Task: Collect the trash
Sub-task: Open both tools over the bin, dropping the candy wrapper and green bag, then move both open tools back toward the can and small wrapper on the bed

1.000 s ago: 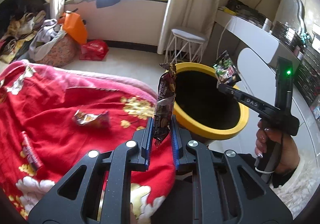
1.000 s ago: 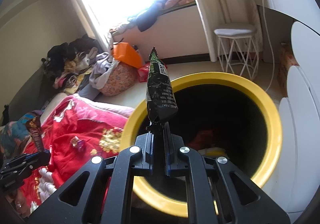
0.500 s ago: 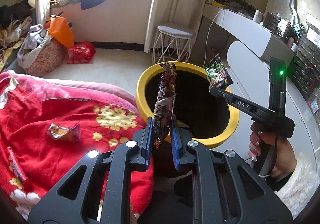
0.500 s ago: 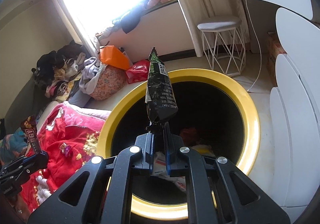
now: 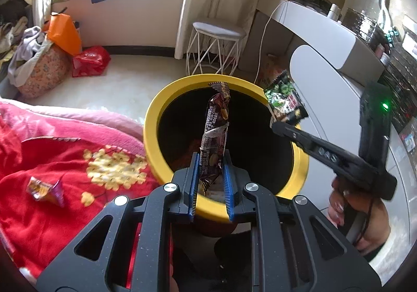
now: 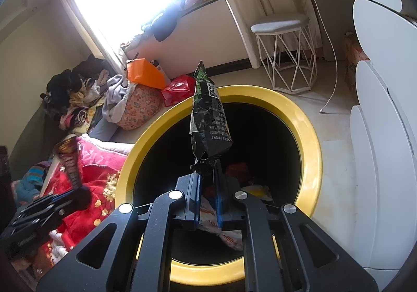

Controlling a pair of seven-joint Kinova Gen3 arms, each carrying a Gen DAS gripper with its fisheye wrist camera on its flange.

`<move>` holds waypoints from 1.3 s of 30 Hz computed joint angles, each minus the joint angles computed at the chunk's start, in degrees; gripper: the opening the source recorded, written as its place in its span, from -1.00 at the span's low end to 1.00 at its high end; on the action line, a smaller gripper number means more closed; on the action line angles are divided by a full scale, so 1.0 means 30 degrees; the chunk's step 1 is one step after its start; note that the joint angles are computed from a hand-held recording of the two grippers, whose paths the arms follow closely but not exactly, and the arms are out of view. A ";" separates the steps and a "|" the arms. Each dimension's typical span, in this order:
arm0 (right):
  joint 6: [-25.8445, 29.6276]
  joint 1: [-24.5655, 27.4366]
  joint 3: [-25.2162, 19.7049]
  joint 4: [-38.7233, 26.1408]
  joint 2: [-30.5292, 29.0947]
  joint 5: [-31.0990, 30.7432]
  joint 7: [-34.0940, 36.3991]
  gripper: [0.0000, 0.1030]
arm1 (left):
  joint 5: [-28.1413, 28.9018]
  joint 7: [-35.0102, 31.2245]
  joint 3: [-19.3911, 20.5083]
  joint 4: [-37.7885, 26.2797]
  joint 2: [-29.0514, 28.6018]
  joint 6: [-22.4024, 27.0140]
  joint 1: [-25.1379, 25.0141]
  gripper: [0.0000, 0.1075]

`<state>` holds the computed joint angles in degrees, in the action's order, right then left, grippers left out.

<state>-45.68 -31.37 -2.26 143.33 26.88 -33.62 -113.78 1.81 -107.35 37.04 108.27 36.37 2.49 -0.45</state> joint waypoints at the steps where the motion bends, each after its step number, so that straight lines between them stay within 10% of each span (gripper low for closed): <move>1: 0.0030 -0.0069 0.0055 0.0003 -0.0052 -0.0099 0.0136 -0.82 | 0.0024 0.0073 -0.0315 -0.0190 0.0020 0.0096 0.0359 -0.76; 5: -0.0176 -0.0244 0.0059 0.0074 -0.0099 -0.0453 0.0254 -0.41 | 0.0283 0.0220 -0.1243 -0.1013 0.0130 0.0538 0.1348 0.06; 13: -0.0584 -0.1073 0.0162 -0.0017 -0.0232 -0.1616 0.1259 -0.05 | -0.0472 0.1041 -0.0999 0.1529 -0.1134 -0.2431 0.0441 0.69; 39: -0.0668 -0.3915 -0.0856 -0.3018 -0.0130 -0.3986 0.7472 0.34 | -0.4560 0.8745 -0.5895 0.7291 -0.5422 -0.8646 -0.0486 0.71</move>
